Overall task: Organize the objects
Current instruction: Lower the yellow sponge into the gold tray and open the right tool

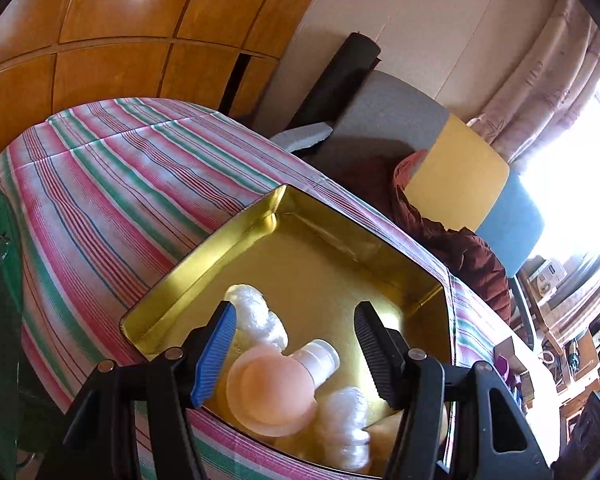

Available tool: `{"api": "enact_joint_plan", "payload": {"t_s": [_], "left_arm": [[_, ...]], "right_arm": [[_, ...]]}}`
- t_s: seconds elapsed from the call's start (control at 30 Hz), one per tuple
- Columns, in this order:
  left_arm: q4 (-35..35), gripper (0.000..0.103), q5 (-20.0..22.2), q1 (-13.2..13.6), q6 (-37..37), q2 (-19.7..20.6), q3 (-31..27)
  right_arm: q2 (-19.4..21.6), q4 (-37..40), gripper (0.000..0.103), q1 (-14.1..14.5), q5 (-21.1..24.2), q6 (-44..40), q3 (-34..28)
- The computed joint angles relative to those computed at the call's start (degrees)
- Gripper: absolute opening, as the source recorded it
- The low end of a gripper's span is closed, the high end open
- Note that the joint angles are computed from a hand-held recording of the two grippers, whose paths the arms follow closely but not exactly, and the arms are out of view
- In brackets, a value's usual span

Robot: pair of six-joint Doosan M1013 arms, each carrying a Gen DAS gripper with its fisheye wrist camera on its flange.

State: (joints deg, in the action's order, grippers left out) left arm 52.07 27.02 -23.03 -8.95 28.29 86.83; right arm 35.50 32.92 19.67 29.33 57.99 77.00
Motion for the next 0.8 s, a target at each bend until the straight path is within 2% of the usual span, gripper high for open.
{"api": "enact_joint_plan", "payload": {"t_s": [0.17, 0.43, 0.8], "left_arm": [[-1.0, 0.062, -0.3, -0.2, 1.6, 0.2, -0.3], [-5.0, 0.062, -1.3, -0.7, 6.9, 0.7, -1.0], [-16.3, 0.062, -6.7, -2.4, 26.8, 1.7, -2.8]], "right_arm": [[-1.1, 1.4, 0.09, -0.7, -2.1, 0.9, 1.8], [-2.2, 2.1, 0.091, -2.3, -2.9, 5.8, 3.4], [-3.5, -2.5, 0.093, -4.4, -4.9, 12.8, 6.1]]}}
